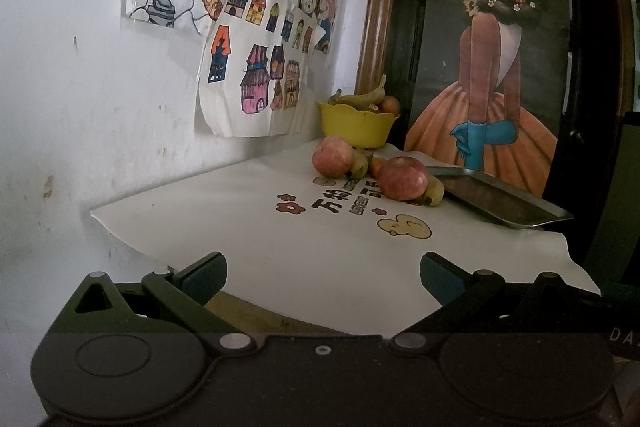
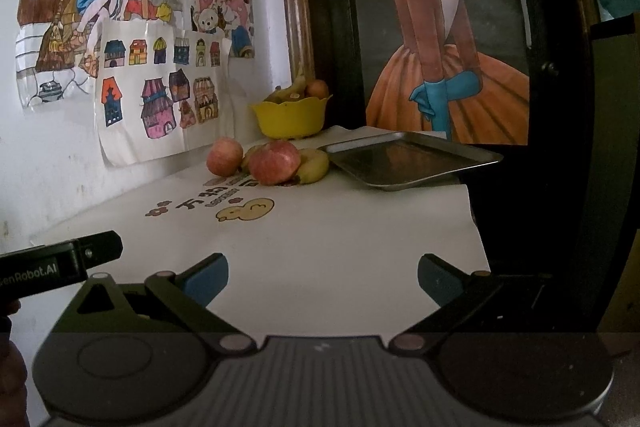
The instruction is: Organize fruits
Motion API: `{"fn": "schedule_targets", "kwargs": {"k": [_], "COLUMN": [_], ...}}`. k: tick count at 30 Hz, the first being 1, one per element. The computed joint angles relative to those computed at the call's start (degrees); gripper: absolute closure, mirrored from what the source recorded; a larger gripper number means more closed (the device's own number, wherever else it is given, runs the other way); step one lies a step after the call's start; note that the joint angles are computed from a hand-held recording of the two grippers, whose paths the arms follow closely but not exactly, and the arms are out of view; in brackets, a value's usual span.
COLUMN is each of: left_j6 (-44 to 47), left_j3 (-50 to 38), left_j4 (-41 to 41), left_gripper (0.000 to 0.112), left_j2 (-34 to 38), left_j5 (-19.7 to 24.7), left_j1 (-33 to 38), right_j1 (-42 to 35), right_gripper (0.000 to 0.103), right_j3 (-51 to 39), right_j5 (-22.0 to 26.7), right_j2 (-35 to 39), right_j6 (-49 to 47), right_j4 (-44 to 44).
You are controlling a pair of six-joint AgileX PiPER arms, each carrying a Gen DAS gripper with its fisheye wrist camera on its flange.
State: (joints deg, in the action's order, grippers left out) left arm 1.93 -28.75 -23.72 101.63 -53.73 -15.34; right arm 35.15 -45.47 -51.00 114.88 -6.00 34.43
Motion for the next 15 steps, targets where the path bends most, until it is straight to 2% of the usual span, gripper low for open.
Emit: {"fn": "schedule_targets", "kwargs": {"k": [15], "left_j6": [-1.01], "left_j3": [-0.52], "left_j4": [0.9], "left_gripper": [0.01], "left_j2": [2.28], "left_j5": [-1.14], "left_j1": [0.46], "right_j1": [-0.09], "right_gripper": [0.0], "right_j3": [-0.6], "right_j5": [1.39], "right_j2": [-0.08], "right_j6": [-0.62], "right_j4": [0.15]}}
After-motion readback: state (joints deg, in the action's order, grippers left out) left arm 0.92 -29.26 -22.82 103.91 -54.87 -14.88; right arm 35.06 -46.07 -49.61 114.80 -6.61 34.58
